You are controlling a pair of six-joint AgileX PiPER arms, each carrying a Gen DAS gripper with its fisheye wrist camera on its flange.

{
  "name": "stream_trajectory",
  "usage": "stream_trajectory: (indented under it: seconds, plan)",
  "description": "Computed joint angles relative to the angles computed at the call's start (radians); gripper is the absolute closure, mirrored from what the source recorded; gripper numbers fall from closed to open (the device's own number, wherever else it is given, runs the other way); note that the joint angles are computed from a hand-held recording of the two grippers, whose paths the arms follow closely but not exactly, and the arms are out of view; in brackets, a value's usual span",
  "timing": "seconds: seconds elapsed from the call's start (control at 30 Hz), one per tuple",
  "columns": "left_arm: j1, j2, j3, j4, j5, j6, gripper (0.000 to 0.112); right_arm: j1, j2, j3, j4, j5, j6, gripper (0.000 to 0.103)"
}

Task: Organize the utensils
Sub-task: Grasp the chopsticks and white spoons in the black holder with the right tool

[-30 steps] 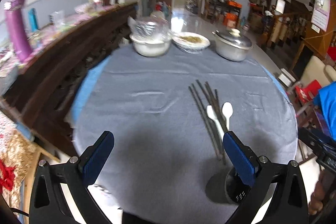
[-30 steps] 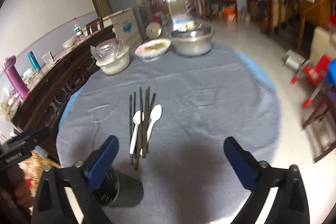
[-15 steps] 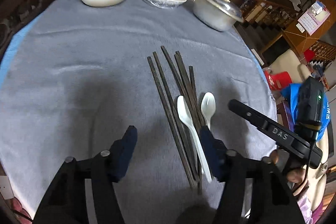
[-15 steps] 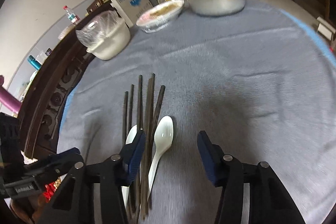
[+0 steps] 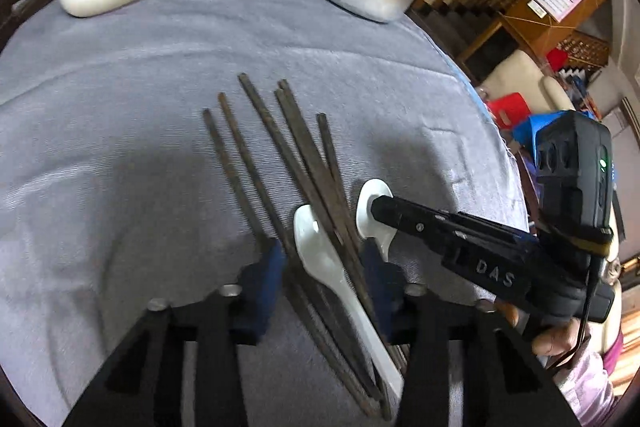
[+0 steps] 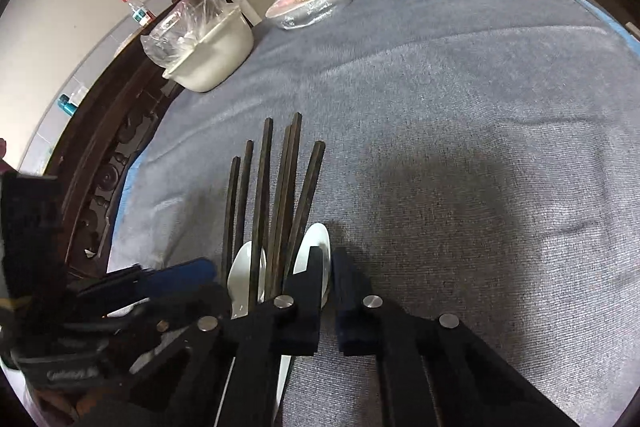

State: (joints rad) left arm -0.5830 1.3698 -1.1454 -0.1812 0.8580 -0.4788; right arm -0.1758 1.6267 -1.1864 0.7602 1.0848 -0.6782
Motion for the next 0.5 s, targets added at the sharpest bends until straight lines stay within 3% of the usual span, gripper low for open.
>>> stream_trajectory:
  seconds: [0.2,0.43,0.5]
  plan:
    - [0.025,0.053,0.001,-0.063,-0.032,0.078,0.106,-0.045,-0.021,0.048,0.045,-0.004,-0.047,0.097]
    - [-0.008,0.017,0.051,-0.001,-0.065,0.039,0.11,-0.055,-0.009,0.031,0.044,0.01,-0.04,0.095]
    - [-0.011,0.008,0.058,0.01,-0.065,0.031,0.11,-0.05,-0.003,0.024,0.044,0.009,-0.044,0.085]
